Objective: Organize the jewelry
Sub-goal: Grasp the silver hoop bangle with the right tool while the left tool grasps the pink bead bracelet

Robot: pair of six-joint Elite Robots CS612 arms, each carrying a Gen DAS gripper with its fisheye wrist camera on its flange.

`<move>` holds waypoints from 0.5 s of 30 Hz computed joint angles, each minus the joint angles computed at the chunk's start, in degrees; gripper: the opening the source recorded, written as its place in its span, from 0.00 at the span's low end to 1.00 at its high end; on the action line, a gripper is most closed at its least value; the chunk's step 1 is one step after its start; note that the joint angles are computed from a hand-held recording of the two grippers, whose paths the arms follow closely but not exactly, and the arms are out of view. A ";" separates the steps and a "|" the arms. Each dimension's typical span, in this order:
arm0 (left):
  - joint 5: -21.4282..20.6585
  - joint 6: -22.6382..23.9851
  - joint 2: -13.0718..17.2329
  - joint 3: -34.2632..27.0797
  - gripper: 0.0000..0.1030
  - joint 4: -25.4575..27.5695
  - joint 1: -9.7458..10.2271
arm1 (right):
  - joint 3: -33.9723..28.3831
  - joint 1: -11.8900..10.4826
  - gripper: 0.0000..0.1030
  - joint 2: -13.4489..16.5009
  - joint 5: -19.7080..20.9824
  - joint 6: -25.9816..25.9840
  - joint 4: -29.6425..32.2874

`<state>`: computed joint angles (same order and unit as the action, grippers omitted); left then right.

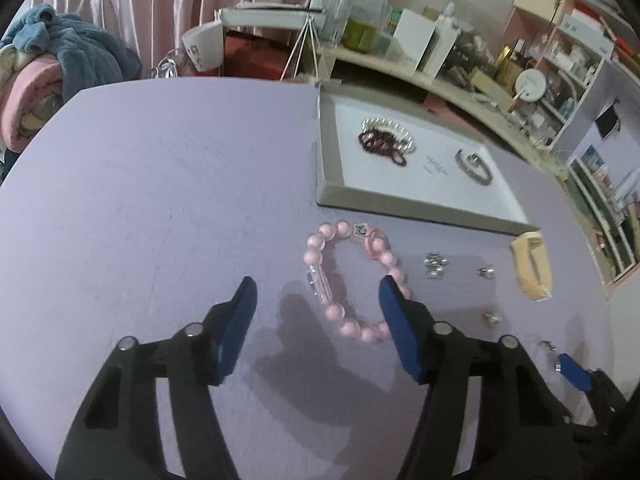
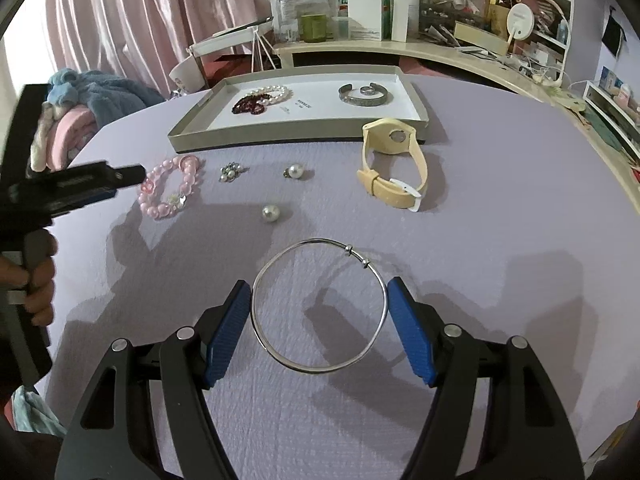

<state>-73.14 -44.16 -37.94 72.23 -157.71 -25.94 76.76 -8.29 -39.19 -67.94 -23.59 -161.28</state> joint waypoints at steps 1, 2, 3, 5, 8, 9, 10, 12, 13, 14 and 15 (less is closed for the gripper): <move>-0.45 0.00 0.46 -0.80 0.52 1.10 0.12 | -0.12 0.03 0.69 0.04 -0.11 0.09 0.05; -0.78 -0.27 0.87 -1.53 0.46 2.20 0.25 | -0.13 -0.03 0.69 0.01 -0.10 0.05 0.09; -0.94 -0.48 1.09 -1.86 0.41 2.67 0.28 | -0.20 -0.02 0.69 0.02 -0.13 0.08 0.13; -1.27 -0.95 1.62 -2.75 0.36 3.74 0.36 | -0.19 -0.04 0.69 0.01 -0.12 0.04 0.16; 0.27 -0.52 2.04 -3.53 0.24 4.77 0.09 | -0.31 -0.07 0.69 0.01 -0.24 0.05 0.37; 0.34 -0.57 2.20 -3.84 0.15 5.06 0.05 | -0.36 -0.09 0.69 0.02 -0.25 0.11 0.46; 0.52 -0.52 2.28 -3.96 0.13 5.19 -0.02 | -0.40 -0.12 0.69 0.03 -0.22 0.16 0.55; 1.94 0.39 2.33 -4.04 0.09 5.69 -0.47 | -0.48 -0.16 0.69 0.05 -0.10 0.07 0.76; 2.10 0.80 2.32 -3.98 0.09 5.59 -0.59 | -0.42 -0.16 0.69 0.02 0.00 -0.02 0.75; 1.82 0.99 2.24 -3.76 0.09 5.20 -0.65 | -0.36 -0.17 0.69 -0.01 0.15 -0.11 0.67; 1.33 0.89 2.05 -3.35 0.09 4.49 -0.67 | -0.23 -0.18 0.69 -0.07 0.29 -0.09 0.46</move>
